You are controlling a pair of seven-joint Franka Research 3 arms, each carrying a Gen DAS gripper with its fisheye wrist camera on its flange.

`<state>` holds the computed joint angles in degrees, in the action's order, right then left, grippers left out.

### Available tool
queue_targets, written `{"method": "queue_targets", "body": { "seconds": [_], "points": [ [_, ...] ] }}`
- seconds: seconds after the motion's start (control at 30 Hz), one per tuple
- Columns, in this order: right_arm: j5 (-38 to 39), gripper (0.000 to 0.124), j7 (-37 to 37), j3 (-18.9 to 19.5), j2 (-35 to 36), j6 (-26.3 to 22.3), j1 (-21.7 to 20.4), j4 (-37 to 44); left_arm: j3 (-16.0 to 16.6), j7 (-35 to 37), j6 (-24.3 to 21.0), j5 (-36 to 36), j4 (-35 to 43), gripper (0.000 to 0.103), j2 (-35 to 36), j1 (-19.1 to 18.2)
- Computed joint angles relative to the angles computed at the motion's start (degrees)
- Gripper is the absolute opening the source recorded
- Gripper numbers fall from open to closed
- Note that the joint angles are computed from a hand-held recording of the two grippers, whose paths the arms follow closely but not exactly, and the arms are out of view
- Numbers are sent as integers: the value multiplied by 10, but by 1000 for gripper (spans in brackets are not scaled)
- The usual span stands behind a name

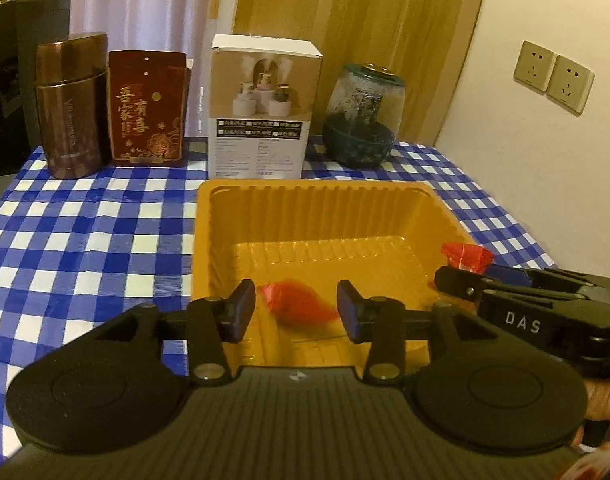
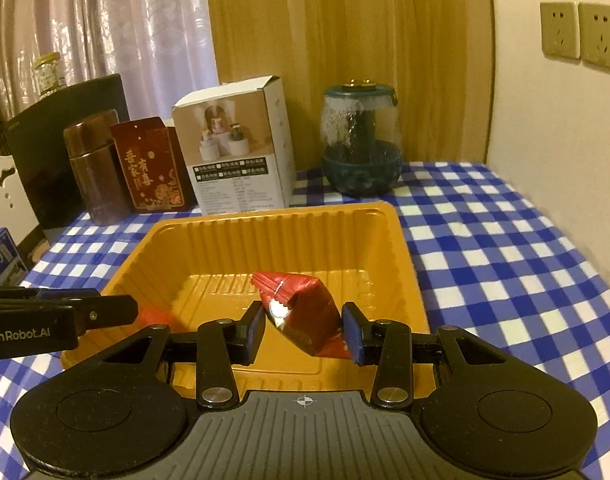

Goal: Organize snacks
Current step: 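Open the left tool over the tray while the right tool releases its candy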

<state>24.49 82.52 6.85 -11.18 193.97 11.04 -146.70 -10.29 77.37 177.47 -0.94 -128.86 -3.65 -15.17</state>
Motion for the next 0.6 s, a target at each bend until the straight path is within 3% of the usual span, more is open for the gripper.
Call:
{"method": "queue_targets", "body": {
  "seconds": [0.1,0.17,0.33,0.6],
  "points": [
    [-22,66,16,-37,0,10,34,-5,-7,-31,-1,36,-2,41,-3,11],
    [-41,69,37,-64,-2,16,57,-8,-12,-57,1,70,-3,41,-6,21],
    [-8,69,13,-2,-2,13,2,-5,-13,-86,3,109,-6,41,-10,26],
    [26,69,-20,35,-5,16,-27,-5,-13,-112,6,142,-12,41,-19,28]
  ]
}}
